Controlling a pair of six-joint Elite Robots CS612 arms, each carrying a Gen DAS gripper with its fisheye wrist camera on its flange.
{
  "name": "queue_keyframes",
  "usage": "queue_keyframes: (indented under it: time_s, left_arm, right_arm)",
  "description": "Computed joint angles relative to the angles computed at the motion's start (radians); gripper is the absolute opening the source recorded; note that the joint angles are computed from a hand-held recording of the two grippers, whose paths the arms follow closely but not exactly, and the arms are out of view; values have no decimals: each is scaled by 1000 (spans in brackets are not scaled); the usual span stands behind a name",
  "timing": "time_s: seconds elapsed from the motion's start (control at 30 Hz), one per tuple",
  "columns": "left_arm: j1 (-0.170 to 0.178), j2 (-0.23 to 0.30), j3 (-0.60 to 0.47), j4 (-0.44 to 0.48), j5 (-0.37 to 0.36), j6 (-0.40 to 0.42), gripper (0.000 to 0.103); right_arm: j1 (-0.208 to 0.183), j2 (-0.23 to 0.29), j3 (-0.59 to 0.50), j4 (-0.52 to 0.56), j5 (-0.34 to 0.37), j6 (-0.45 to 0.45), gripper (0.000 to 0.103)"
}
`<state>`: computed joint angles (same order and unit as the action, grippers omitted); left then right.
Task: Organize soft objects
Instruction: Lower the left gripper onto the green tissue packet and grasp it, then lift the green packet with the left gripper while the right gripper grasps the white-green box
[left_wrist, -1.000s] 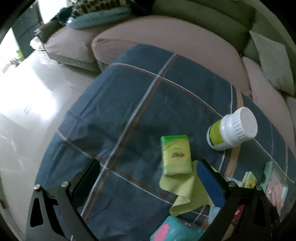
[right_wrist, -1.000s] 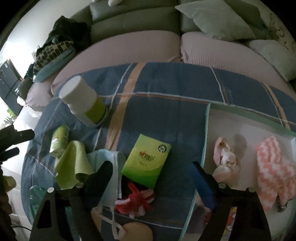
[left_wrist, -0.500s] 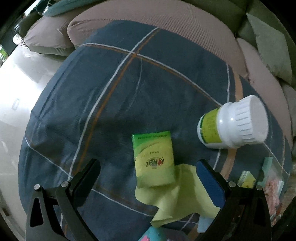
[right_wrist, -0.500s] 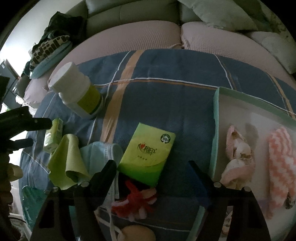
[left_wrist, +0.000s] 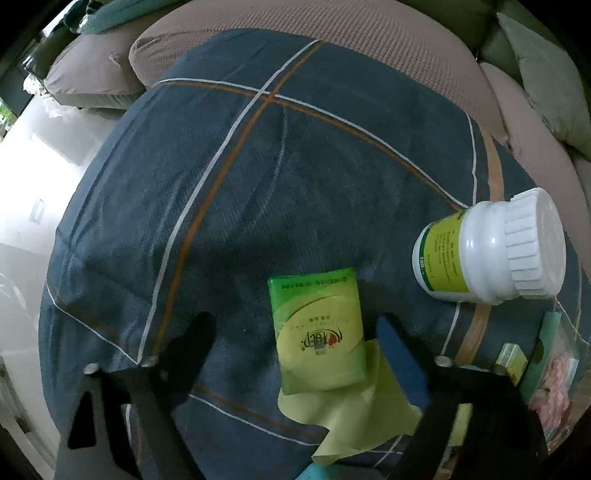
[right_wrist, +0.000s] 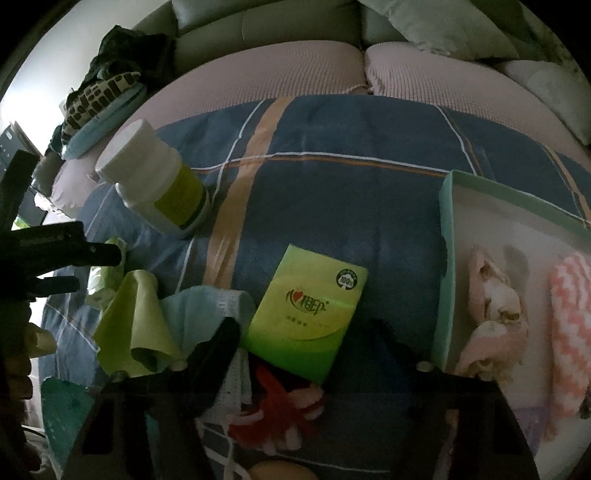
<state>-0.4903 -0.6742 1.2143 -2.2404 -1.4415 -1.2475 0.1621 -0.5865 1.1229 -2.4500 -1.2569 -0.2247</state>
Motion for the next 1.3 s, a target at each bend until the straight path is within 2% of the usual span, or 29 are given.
queue_keyframes:
  time_s: [0.07, 0.1, 0.17, 0.33, 0.43, 0.7, 0.9, 1.0, 1.1, 1.3]
  left_arm:
    - [0, -1, 0, -3, -4, 2, 69]
    - [1, 0, 1, -10, -8, 4, 66]
    - [0, 2, 8, -30, -18, 5, 50]
    - [-5, -1, 16, -43, 1, -2, 49]
    - [-12, -22, 43, -65, 35, -27, 49]
    - [-74, -98, 109, -86, 230, -120, 49]
    - [-107, -124, 127, -101, 295, -156, 49]
    - [-120, -120, 110, -92, 319, -170, 49]
    - [-139, -108, 69, -40, 359, -190, 49]
    - [-156, -92, 31, -59, 401, -117, 49]
  right_arm:
    - [-3, -5, 8, -7, 0, 0, 61]
    - [-3, -5, 9, -7, 1, 0, 60]
    - [-4, -5, 8, -7, 4, 3, 60]
    - [-5, -9, 15, -13, 5, 7, 59]
    - [-7, -10, 16, -13, 5, 11, 59]
    - [-9, -21, 32, -33, 8, 17, 59]
    - [-16, -36, 49, -55, 25, 25, 58]
    - [-20, -45, 60, -69, 35, 29, 58]
    - [-25, -52, 68, -86, 43, 36, 58]
    - [-35, -64, 82, -121, 49, 48, 57]
